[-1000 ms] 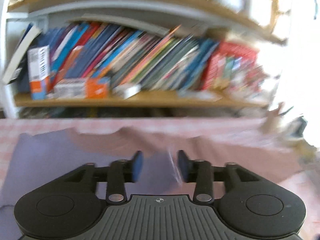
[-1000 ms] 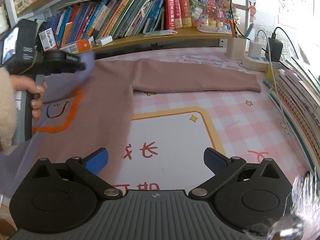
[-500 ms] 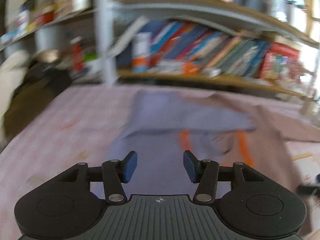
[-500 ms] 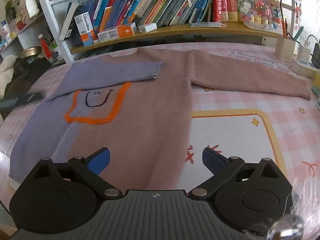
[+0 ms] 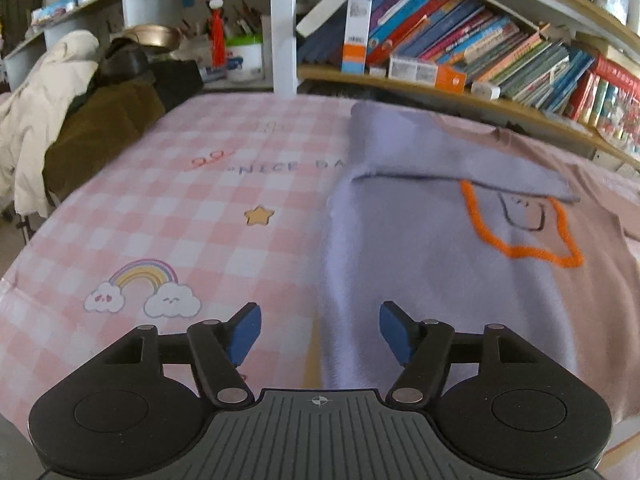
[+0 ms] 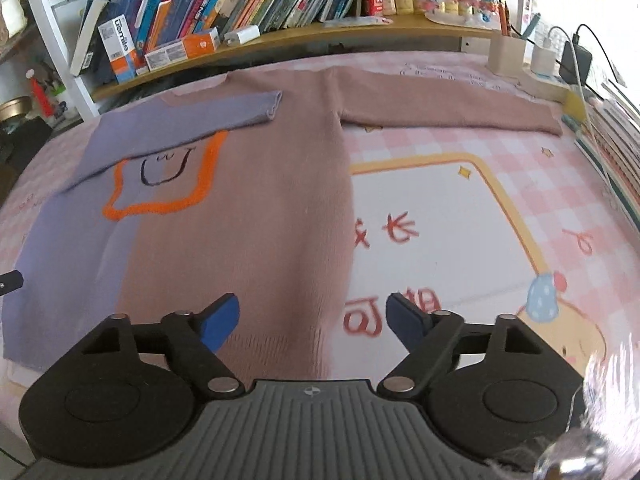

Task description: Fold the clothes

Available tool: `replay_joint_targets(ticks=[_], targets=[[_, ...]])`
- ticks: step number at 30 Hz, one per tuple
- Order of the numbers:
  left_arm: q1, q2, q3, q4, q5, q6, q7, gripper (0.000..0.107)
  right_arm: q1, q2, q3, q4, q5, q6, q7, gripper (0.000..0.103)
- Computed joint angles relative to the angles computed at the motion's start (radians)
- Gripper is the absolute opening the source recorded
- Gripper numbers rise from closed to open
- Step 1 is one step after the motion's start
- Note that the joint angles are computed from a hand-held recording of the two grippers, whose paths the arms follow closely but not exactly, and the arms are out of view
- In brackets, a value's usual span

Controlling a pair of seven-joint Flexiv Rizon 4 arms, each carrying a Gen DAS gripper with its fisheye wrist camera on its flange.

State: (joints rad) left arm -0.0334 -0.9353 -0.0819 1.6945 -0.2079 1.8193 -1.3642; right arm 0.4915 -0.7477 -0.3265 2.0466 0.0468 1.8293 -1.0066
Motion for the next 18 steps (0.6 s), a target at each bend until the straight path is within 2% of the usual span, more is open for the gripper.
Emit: replay_joint_targets(ticks=[2, 6, 8, 9, 10, 11, 12, 13, 18], targets=[[0.035, -0.002, -0.034, 0.0, 0.01, -0.02, 0.006, 0.067, 0.017, 0.004, -0.009, 0.005, 0.01, -0.027, 0.019, 0.059], [0.176, -0.015, -0.203, 0.021, 0.069, -0.043, 0.035, 0.065, 0.066, 0.005, -0.051, 0.022, 0.018, -0.051, 0.07, 0.048], [0.189, -0.023, -0.221, 0.019, 0.084, -0.043, 0.047, 0.062, 0.081, 0.003, -0.065, 0.028, 0.017, -0.049, 0.086, 0.039], [0.192, -0.026, -0.226, 0.015, 0.087, -0.044, 0.052, 0.048, 0.08, 0.004, -0.063, 0.029, 0.014, -0.046, 0.09, 0.034], [0.194, -0.03, -0.232, 0.011, 0.091, -0.045, 0.057, 0.031, 0.076, 0.005, -0.058, 0.03, 0.01, -0.042, 0.092, 0.023], [0.201, -0.033, -0.242, 0.007, 0.092, -0.051, 0.06, 0.023, 0.069, 0.007, -0.05, 0.029, 0.004, -0.039, 0.092, 0.016], [0.209, -0.036, -0.253, 0.002, 0.092, -0.059, 0.063, 0.008, 0.062, 0.009, -0.042, 0.029, -0.001, -0.037, 0.09, 0.014], [0.215, -0.039, -0.259, 0.002, 0.09, -0.057, 0.063, 0.004, 0.055, 0.011, -0.033, 0.028, -0.006, -0.034, 0.087, 0.011], [0.221, -0.039, -0.248, 0.013, 0.109, 0.011, 0.061, 0.004, 0.053, 0.012, -0.024, 0.02, -0.022, -0.039, 0.078, 0.01]])
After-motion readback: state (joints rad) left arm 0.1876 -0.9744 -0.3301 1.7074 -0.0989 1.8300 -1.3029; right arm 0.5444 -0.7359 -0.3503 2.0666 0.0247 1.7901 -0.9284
